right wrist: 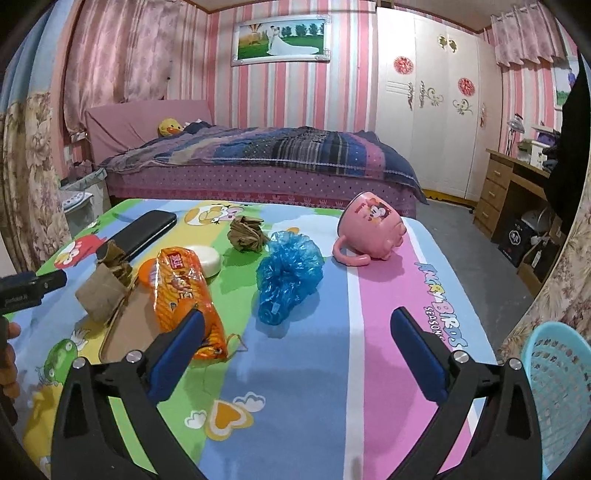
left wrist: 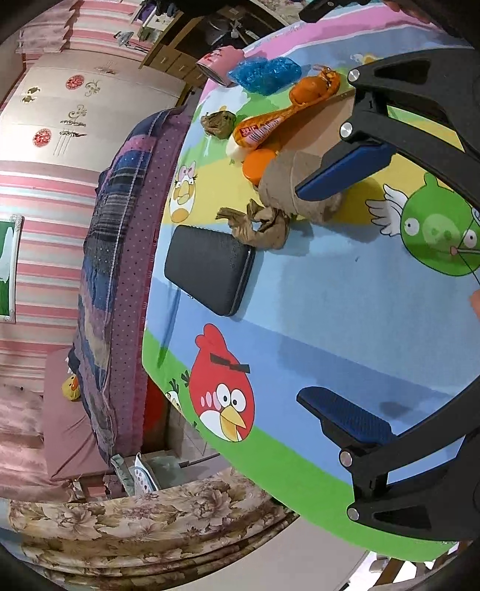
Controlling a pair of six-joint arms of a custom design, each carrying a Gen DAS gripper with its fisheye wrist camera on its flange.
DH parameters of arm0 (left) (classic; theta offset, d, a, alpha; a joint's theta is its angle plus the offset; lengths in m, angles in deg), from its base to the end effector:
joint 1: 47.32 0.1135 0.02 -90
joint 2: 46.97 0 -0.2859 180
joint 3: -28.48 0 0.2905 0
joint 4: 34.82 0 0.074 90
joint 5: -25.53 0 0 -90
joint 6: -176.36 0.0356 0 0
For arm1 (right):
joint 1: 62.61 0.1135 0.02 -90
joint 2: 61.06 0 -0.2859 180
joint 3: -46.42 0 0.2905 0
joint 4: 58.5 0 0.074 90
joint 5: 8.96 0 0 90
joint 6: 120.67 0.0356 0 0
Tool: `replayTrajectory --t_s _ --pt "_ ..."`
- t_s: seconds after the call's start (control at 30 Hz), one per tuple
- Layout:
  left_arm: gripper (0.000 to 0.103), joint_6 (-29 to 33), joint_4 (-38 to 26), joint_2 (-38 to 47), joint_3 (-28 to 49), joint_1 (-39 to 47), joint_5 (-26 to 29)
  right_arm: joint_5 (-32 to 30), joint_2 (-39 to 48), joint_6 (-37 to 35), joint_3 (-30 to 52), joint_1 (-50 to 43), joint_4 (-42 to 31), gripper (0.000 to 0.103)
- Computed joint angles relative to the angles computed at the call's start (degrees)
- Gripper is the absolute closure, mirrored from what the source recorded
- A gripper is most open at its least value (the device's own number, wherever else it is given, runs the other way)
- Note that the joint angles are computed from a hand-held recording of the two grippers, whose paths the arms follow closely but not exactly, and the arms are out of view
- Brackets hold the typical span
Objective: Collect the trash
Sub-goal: 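Move both open tools back toward the remaining items on the table, then grasp the brown paper roll with the left tool while the right tool grasps the orange fruit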
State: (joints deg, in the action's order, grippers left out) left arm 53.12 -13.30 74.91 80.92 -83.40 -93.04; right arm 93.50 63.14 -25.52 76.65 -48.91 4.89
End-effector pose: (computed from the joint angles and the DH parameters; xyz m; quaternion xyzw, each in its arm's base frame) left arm 0.2877 -0.1886 0.0061 -0.0661 0.9064 -0.0084 0.4171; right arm 0.2488 0.0527 0.0048 -0.0107 0.8650 -0.0123 0.5015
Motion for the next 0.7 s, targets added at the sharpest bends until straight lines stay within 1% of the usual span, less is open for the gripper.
replayTrajectory --t_s 0.13,0.27,0.3,0.37,0.4,0.47,0.57,0.63,0.7 --pt "0.006 1.48 0.75 0.87 0.24 0.22 1.79 0.18 1.65 1.43 -0.96 -0.88 3.97 0.005" --pt "0.006 2.68 1.44 1.58 0.86 -1.08 0.95 -0.57 2.54 1.48 -1.42 -2.45 6.56 0.005" --pt "0.006 2.87 1.49 1.77 1.12 -1.2 1.0 -1.12 2.71 1.4 -1.29 -2.96 6.51 0.005" --pt "0.006 3.06 0.91 2.69 2.64 -1.53 0.8 -1.43 2.17 1.52 -0.62 -3.69 3.92 0.005" --pt "0.006 3.13 0.43 3.07 3.53 -1.5 1.1 -1.88 0.86 1.81 0.36 -4.19 -0.39 0.005" --pt "0.006 3.16 -0.19 3.83 5.14 -1.26 2.14 -1.23 0.21 2.02 1.27 -4.23 -3.07 0.005" --pt "0.006 3.1 -1.87 5.23 8.06 -1.79 4.2 -2.24 1.85 1.37 1.33 -4.56 0.12 0.005" --pt "0.008 4.35 -2.78 6.03 9.45 -2.87 3.96 -3.08 2.01 0.86 1.6 -4.62 0.08 0.005" --pt "0.016 5.71 -3.52 6.62 10.53 -3.6 4.6 -3.18 2.25 0.71 1.79 -4.47 0.28 0.005"
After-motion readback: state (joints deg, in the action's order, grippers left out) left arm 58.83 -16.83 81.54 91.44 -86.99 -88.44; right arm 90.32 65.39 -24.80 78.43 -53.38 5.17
